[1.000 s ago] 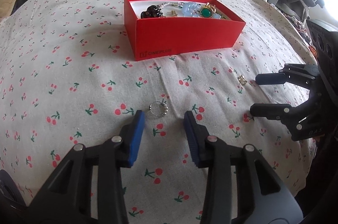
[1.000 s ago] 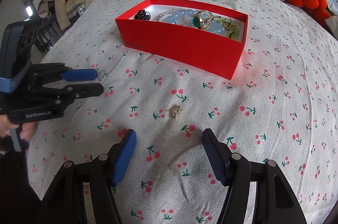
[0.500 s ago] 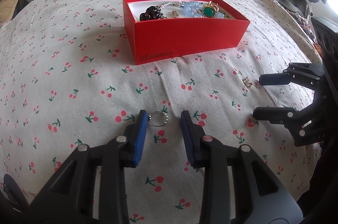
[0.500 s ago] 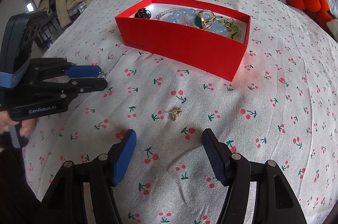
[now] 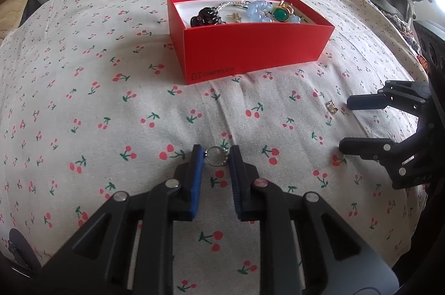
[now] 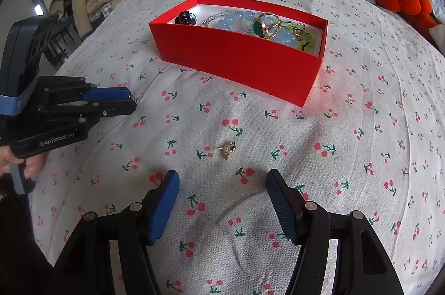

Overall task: Organize jewelry
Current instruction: 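Close the left tool on the silver ring, then close the right tool on the last gold stud earring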

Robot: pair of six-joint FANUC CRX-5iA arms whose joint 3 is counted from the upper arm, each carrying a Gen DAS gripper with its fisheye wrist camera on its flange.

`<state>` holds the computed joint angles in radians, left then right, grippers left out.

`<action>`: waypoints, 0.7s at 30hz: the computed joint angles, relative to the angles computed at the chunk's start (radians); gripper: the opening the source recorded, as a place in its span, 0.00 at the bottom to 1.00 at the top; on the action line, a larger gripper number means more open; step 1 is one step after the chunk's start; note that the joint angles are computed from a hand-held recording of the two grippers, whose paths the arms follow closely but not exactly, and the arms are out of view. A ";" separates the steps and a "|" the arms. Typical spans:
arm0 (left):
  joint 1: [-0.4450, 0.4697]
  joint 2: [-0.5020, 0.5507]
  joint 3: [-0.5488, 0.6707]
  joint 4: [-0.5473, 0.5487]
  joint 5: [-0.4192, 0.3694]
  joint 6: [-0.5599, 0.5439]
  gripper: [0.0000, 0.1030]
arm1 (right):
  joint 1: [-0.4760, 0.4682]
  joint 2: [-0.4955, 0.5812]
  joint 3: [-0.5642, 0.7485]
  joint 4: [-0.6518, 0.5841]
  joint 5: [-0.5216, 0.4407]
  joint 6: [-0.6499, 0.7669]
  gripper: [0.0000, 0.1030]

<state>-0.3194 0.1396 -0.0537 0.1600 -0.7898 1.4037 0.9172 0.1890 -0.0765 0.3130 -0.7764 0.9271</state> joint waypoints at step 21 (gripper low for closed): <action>0.010 -0.018 0.011 -0.011 -0.044 0.046 0.20 | 0.010 0.064 0.068 0.051 -0.049 -0.019 0.51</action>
<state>-0.3097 0.1217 -0.0431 0.1490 -0.8334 1.4496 0.9270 0.2525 -0.0088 0.3645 -0.8250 0.9078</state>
